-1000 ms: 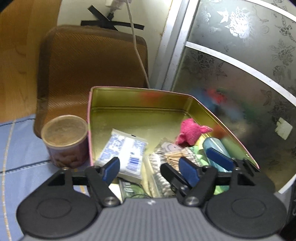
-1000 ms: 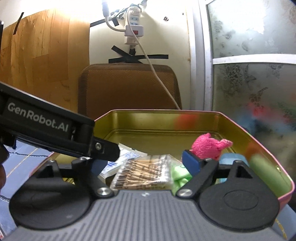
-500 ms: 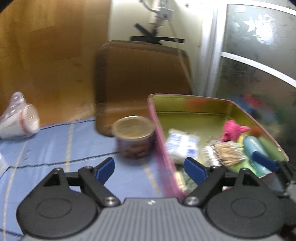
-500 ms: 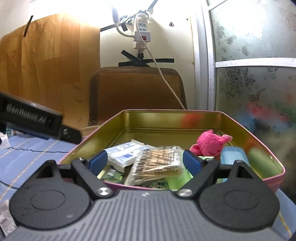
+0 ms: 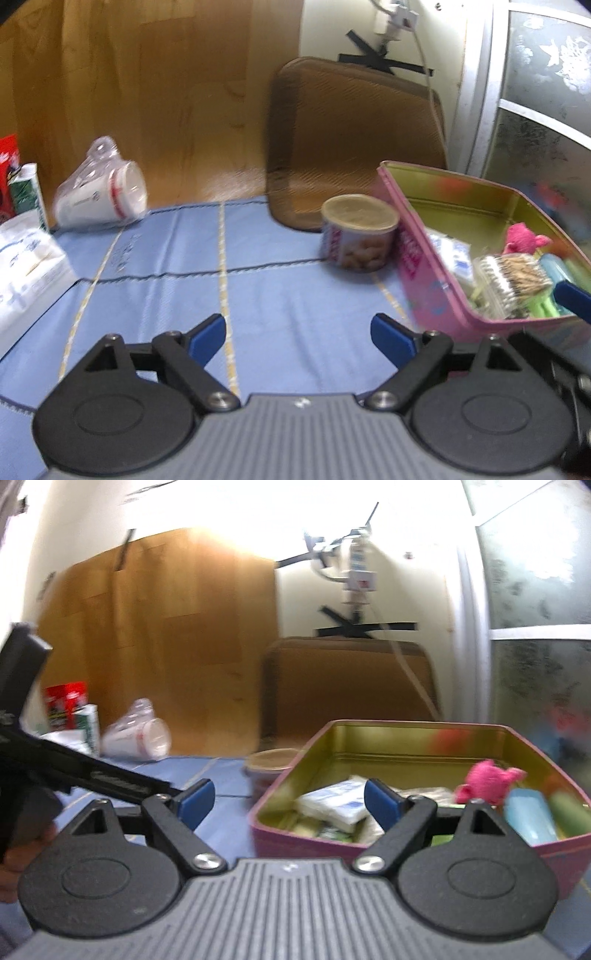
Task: Organize soft objects
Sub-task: 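Move the right tool to the clear barcode-labelled box on the table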
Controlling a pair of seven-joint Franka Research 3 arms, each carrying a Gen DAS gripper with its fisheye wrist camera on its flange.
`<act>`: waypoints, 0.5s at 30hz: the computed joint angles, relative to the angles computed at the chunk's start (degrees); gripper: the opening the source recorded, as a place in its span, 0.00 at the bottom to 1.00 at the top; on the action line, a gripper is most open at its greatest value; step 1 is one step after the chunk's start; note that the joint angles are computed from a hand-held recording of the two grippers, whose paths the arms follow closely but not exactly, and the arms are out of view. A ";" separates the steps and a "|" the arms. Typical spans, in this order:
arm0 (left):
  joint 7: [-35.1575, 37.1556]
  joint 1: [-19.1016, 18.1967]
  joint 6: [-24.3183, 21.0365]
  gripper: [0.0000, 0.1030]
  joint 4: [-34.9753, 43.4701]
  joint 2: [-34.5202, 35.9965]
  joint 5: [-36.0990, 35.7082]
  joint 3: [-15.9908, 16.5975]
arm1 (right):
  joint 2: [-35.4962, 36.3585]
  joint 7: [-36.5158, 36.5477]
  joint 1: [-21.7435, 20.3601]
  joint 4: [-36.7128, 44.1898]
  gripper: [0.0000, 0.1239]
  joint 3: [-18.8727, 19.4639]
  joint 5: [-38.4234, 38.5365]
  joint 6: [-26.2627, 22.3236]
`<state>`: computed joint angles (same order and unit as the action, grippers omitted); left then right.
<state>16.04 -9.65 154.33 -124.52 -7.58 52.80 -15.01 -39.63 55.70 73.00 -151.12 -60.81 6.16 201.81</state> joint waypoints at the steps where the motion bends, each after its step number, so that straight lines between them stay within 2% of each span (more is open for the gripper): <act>1: -0.08 0.12 0.05 0.87 -0.68 -0.42 -0.20 0.20 | -0.66 -0.48 -0.28 -0.33 0.72 0.33 -0.59 -1.34; 2: -0.25 0.28 0.04 0.87 -1.47 -0.96 -0.41 0.34 | -1.78 -1.38 -0.40 -0.55 0.72 0.47 -1.08 -3.29; 5: -0.17 1.06 0.24 0.87 -3.73 -2.37 -1.66 0.85 | -6.92 -5.66 -0.86 -0.71 0.72 0.54 -1.60 -13.15; 7: -0.33 1.76 0.15 0.88 -5.06 -3.18 -2.29 0.99 | -9.81 -8.61 -1.63 -0.05 0.72 0.55 -1.70 -22.16; 8: -0.44 2.11 0.18 0.88 -5.68 -3.53 -2.65 1.06 | -10.50 -9.84 -1.86 0.01 0.72 0.56 -1.48 -24.59; 13: -0.56 3.80 0.59 0.88 -7.91 -4.59 -4.24 1.40 | -6.53 -12.37 -2.77 1.49 0.71 2.35 0.92 -31.22; 15: -1.02 4.50 0.29 0.88 -8.61 -5.06 -3.90 1.20 | -3.78 -12.49 -2.13 2.87 0.61 2.59 2.51 -33.47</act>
<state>15.03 -5.16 154.61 -133.14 -12.64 48.90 -13.81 -43.41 43.21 70.87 -148.26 -58.22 8.67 168.33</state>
